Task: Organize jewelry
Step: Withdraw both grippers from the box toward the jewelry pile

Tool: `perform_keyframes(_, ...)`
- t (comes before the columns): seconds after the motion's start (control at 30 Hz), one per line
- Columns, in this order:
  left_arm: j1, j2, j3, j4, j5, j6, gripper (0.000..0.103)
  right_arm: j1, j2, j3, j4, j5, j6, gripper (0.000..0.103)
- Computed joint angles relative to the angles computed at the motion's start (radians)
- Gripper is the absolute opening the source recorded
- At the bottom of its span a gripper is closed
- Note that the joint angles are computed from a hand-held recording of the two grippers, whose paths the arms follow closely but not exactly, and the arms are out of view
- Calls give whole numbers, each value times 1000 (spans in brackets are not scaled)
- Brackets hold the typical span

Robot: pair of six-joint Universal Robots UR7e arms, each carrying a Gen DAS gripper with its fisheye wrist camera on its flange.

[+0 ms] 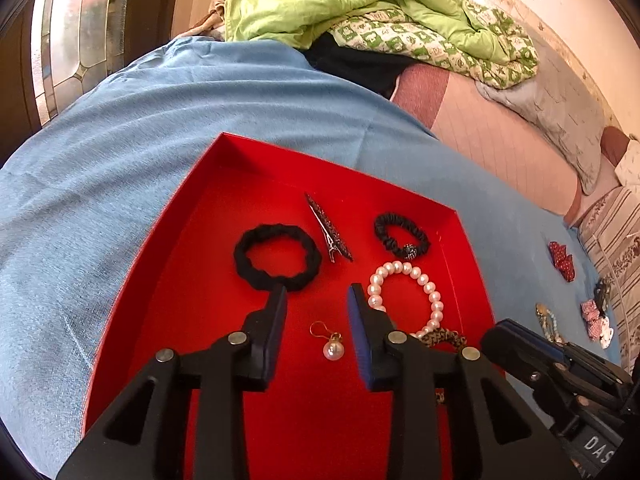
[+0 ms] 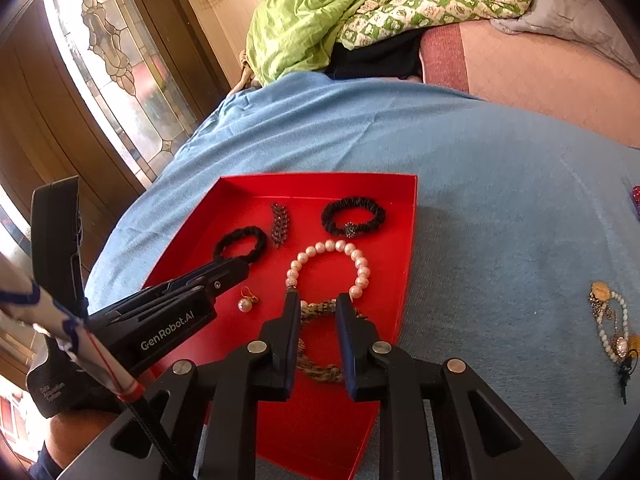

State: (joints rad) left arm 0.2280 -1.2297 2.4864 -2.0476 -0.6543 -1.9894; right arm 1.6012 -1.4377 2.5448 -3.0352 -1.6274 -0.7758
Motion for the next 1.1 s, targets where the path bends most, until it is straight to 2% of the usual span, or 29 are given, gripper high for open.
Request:
perform_keyframes(0.33, -21, -11, -10, 78, 31, -72, 30, -18, -94, 1, 87, 53, -7, 20)
perform_keyframes(0.67, -14, 51, -50, 19, 71, 12, 30, -87, -222, -26, 224, 92, -59, 20)
perform_keyframes(0.9, -1, 140, -99, -91, 104, 151, 30, -216, -312, -105, 324, 118, -113, 20)
perform_keyframes(1.1, 18, 276, -176, -283, 119, 373, 30, -379, -302, -221, 347, 133, -92, 20)
